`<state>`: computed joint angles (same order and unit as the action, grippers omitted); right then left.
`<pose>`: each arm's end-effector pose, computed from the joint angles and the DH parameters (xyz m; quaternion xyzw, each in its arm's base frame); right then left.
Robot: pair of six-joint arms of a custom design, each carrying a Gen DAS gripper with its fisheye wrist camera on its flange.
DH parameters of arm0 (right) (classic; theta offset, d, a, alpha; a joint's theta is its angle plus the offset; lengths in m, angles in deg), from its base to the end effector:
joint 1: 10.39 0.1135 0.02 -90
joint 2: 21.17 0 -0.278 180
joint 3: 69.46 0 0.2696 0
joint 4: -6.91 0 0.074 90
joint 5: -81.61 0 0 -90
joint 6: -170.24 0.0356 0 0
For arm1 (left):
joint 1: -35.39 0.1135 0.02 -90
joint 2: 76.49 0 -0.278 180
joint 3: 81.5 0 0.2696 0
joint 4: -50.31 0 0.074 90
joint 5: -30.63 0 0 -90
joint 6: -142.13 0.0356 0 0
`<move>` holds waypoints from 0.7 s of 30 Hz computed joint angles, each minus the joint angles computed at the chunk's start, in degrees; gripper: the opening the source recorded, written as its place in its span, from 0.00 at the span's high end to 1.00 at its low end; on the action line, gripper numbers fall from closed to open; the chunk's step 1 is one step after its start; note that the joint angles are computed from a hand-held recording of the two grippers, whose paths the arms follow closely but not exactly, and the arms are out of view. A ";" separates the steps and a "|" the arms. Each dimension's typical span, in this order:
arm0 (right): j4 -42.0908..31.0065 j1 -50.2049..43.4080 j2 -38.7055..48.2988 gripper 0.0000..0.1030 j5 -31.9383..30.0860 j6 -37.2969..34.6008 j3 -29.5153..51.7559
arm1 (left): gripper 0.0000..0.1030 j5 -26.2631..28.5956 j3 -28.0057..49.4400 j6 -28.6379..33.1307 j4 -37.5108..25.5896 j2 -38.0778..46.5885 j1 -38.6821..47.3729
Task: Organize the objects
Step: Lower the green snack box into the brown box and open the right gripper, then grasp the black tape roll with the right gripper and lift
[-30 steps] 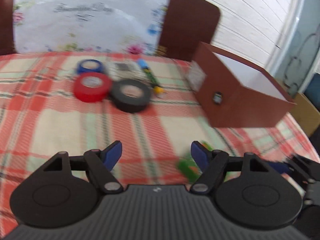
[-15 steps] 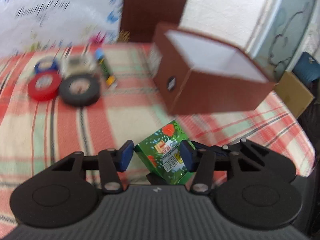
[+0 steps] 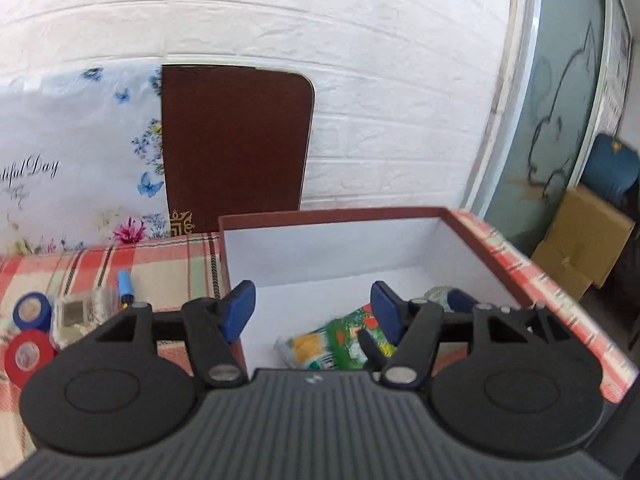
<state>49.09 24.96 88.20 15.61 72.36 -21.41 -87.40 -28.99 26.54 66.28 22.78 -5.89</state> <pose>0.2875 0.1862 0.1043 -0.1815 0.7854 -0.0299 0.5910 0.2666 -0.2118 0.1375 -0.0034 0.8520 -0.0884 0.5160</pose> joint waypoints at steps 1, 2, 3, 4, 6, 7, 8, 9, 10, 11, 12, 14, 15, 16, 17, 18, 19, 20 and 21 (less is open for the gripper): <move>2.98 -0.73 -0.61 0.26 -2.22 2.27 -2.46 | 0.36 -1.77 -3.41 0.85 2.98 -1.72 -0.20; 6.55 -0.94 -0.69 0.23 -3.00 4.07 -4.79 | 0.36 -4.11 -5.70 1.63 4.75 -2.60 -0.48; 10.14 -0.66 -0.19 0.23 -2.41 4.77 -6.67 | 0.36 -5.77 -7.89 1.85 5.88 -3.41 -0.42; 13.80 -0.15 0.75 0.23 -0.80 4.94 -8.30 | 0.36 -6.77 -10.05 1.33 6.23 -4.43 0.11; 18.41 -0.19 2.08 0.24 1.90 5.82 -10.33 | 0.36 -7.32 -14.12 -0.61 5.65 -5.63 2.40; 19.75 -0.87 2.40 0.24 4.24 6.40 -10.70 | 0.36 -7.00 -15.99 -1.32 5.23 -6.01 4.12; 19.39 -2.15 1.78 0.27 6.79 8.24 -10.80 | 0.36 -7.06 -17.85 -1.90 5.20 -6.13 5.77; 16.59 -4.28 -0.23 0.29 8.00 12.22 -10.70 | 0.36 -7.62 -19.55 -2.34 5.17 -6.01 7.56; 13.23 -8.58 -2.48 0.32 5.96 16.86 -10.30 | 0.36 -8.12 -21.10 -2.65 5.31 -5.74 9.65; 11.66 -12.41 -4.74 0.36 3.41 20.55 -10.72 | 0.36 -7.94 -22.80 -3.10 5.78 -5.58 12.02; 11.39 -14.95 -6.70 0.36 1.08 22.27 -11.50 | 0.36 -7.03 -24.38 -3.54 6.23 -5.52 14.83; 9.98 -15.01 -12.37 0.35 -1.73 20.35 -13.99 | 0.36 -5.00 -27.70 -3.48 9.54 -4.98 20.49; 10.53 -13.20 -13.77 0.34 -3.40 18.94 -14.73 | 0.36 -4.46 -29.20 -2.99 12.21 -4.13 23.23; 11.09 -10.72 -14.74 0.32 -5.98 17.50 -15.31 | 0.36 -4.10 -30.36 -2.33 15.16 -2.63 25.64; 10.65 -7.52 -15.19 0.31 -8.52 15.98 -15.00 | 0.36 -3.73 -31.33 -1.66 18.16 -0.77 28.05; 9.78 -4.44 -14.56 0.30 -11.01 14.43 -13.84 | 0.36 -3.05 -32.10 -1.01 21.29 1.48 30.50; 6.69 -0.62 -13.84 0.30 -13.36 12.80 -11.42 | 0.36 -1.99 -32.53 -0.41 24.40 3.88 32.77; 3.33 2.70 -12.06 0.30 -15.24 11.31 -8.44 | 0.36 -0.92 -33.20 0.35 28.76 7.09 34.75; -0.11 5.58 -10.37 0.30 -16.71 9.90 -5.85 | 0.36 -0.35 -33.43 1.08 33.54 11.40 36.04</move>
